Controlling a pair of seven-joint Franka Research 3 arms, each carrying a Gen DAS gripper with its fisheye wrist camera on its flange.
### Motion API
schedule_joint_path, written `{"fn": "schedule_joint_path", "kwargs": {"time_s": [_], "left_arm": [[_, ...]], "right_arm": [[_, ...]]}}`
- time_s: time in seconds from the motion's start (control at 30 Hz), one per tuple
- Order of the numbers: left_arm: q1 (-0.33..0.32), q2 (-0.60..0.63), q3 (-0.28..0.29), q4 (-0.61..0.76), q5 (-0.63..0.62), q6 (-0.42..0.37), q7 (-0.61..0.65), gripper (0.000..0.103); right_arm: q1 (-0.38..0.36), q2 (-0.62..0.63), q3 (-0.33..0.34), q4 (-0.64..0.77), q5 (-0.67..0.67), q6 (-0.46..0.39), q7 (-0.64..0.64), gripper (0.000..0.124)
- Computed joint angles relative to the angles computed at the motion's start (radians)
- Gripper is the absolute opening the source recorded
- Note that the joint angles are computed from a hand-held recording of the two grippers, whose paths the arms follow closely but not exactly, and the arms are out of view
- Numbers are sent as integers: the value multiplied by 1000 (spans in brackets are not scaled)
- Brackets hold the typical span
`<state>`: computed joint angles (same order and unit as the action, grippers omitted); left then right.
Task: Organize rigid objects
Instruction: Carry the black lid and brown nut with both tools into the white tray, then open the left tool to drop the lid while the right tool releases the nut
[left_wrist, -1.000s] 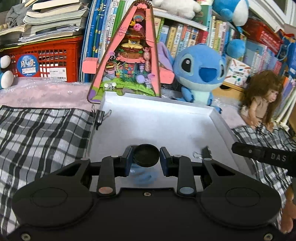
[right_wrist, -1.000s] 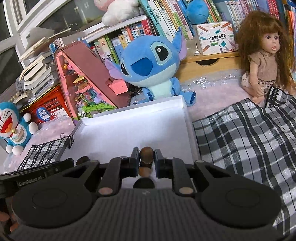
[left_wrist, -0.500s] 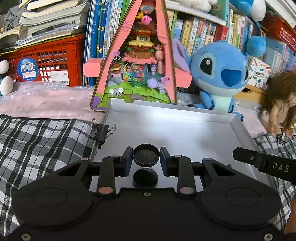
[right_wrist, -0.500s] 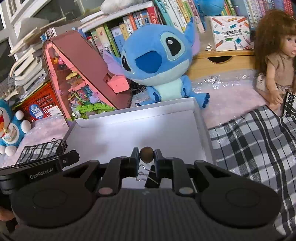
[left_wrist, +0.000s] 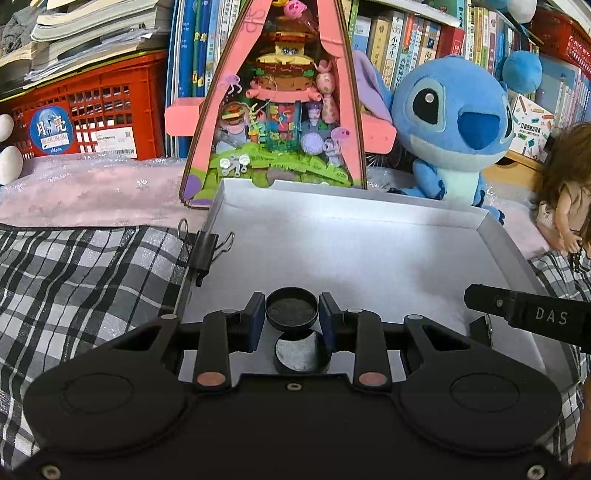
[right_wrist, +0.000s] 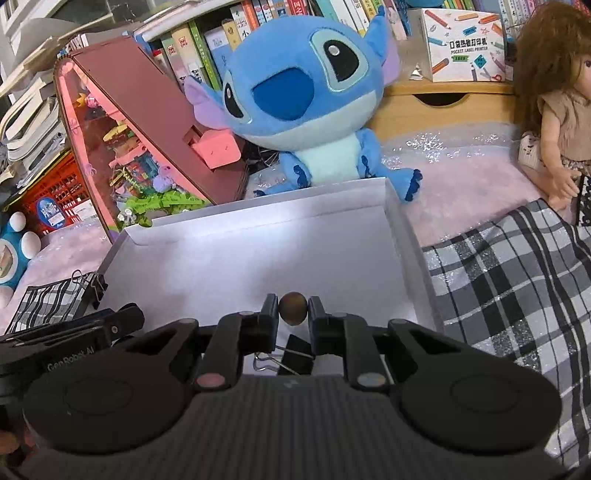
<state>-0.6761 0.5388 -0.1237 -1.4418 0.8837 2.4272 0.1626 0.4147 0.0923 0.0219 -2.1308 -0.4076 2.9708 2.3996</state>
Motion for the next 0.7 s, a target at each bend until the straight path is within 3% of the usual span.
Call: {"fn": "schedule_joint_path", "kwargs": {"time_s": [0.47,0.53,0.7], "left_arm": [[-10,6,6,-4,29,-7,-2,31],[-8,0,3,-11,25,-2,-4,42],[-8,-34,1,-49,40,14,-28,55]], "right_arm": [[20,26,-9,22,-4,-23,-22,25],[20,24,-9,19,2,-17,-27,26],[23,4,-18,-5,-22,15,4,55]]}}
